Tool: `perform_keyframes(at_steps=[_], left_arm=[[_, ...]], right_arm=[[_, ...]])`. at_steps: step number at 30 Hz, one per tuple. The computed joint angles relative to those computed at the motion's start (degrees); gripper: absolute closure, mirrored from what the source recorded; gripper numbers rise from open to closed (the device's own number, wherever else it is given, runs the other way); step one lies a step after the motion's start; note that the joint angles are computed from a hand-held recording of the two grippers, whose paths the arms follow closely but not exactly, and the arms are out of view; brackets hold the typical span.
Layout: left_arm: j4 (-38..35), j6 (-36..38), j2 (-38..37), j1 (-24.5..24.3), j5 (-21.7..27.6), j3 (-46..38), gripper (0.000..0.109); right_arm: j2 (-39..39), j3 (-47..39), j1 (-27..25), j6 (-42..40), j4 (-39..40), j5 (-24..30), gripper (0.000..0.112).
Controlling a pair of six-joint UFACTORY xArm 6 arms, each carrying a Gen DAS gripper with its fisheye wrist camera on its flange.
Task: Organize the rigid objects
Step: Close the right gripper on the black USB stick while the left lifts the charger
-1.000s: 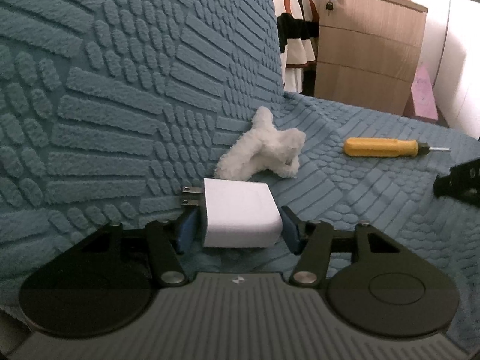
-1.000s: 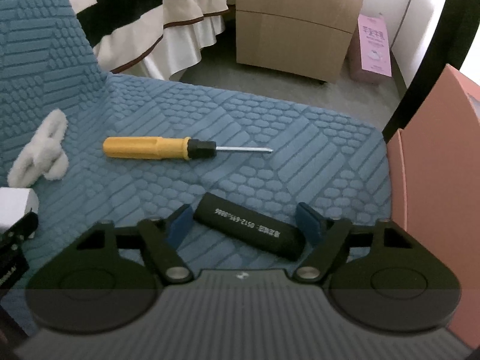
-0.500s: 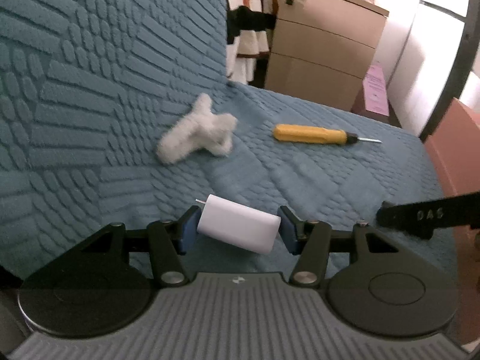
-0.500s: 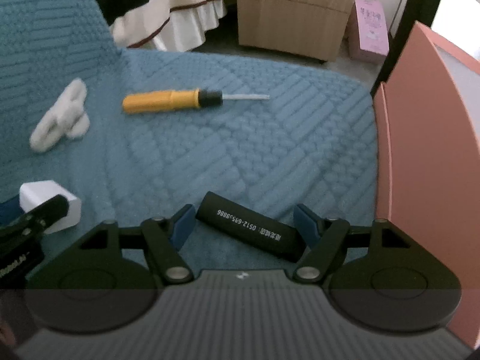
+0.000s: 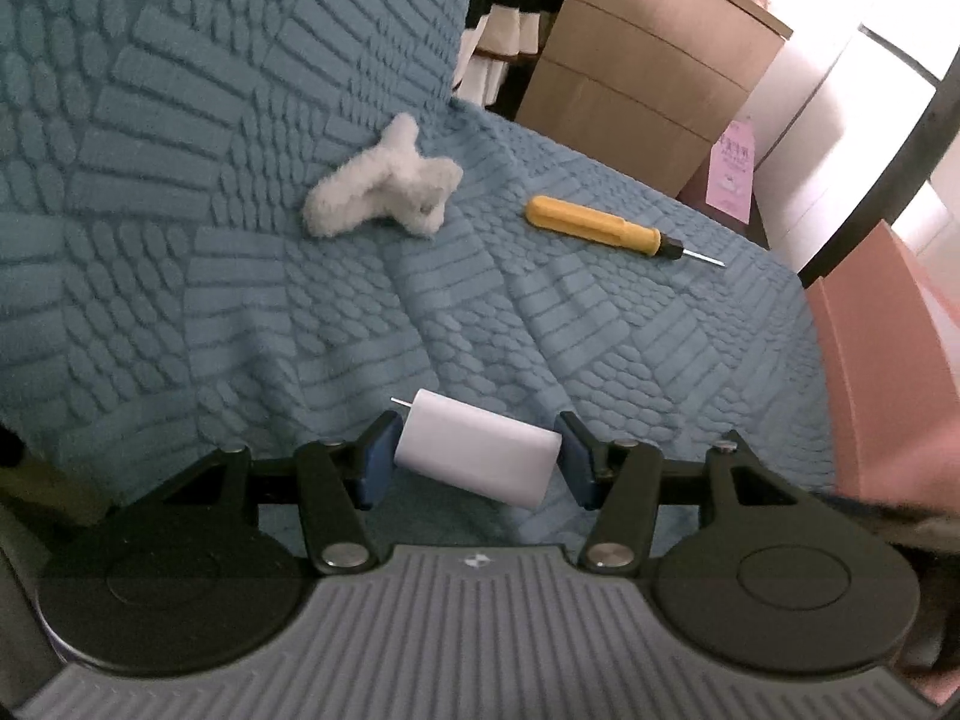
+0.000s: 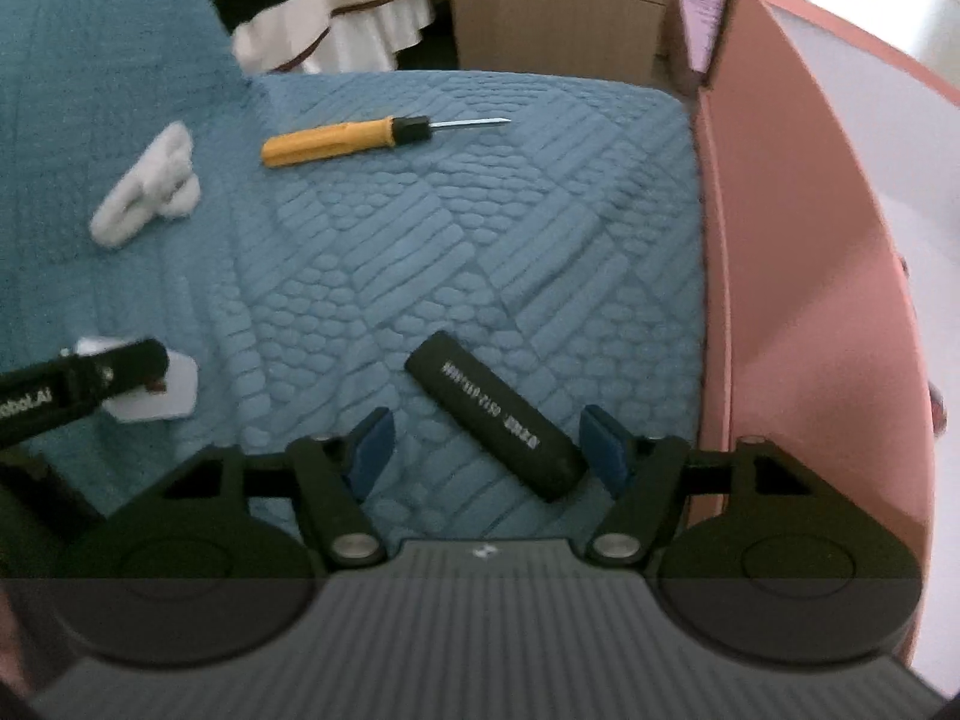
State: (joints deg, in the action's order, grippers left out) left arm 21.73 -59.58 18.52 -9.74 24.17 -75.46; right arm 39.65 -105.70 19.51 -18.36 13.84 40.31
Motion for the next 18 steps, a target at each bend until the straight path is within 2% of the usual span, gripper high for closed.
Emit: perform_keyframes(at_steps=[3,6,8,11,12,14,18], left_arm=[[-4.05,1.84,-0.21,-0.22,0.1,0.11,0.047],[-7.38,4.28,-0.6,-0.39,0.78,0.12,0.047],[-9.76,5.71,-0.96,-0.31,0.88,0.46,0.047],[-11.13,6.59,-1.25,-0.12,1.47,0.6,0.047],[-11.61,6.88,-1.37,-0.02,1.45,0.77,0.047],[-12.36,7.31,-1.5,0.13,1.92,0.74,0.047],[-12.55,7.09,-1.58,0.29,3.19,0.35,0.047]], right_arm=[[-1.77,3.24,0.2,3.85,0.25,-1.76,0.036],[-2.38,5.07,0.63,9.16,0.18,-3.82,0.027],[-2.29,5.59,1.05,12.28,-1.16,-5.85,0.026],[-1.18,4.34,1.54,12.38,-2.36,-6.72,0.027],[-0.83,3.98,1.73,11.53,-3.34,-7.17,0.028],[-0.47,3.73,2.01,9.42,-4.84,-8.22,0.037],[0.49,2.06,2.04,5.85,-6.0,-6.78,0.054]])
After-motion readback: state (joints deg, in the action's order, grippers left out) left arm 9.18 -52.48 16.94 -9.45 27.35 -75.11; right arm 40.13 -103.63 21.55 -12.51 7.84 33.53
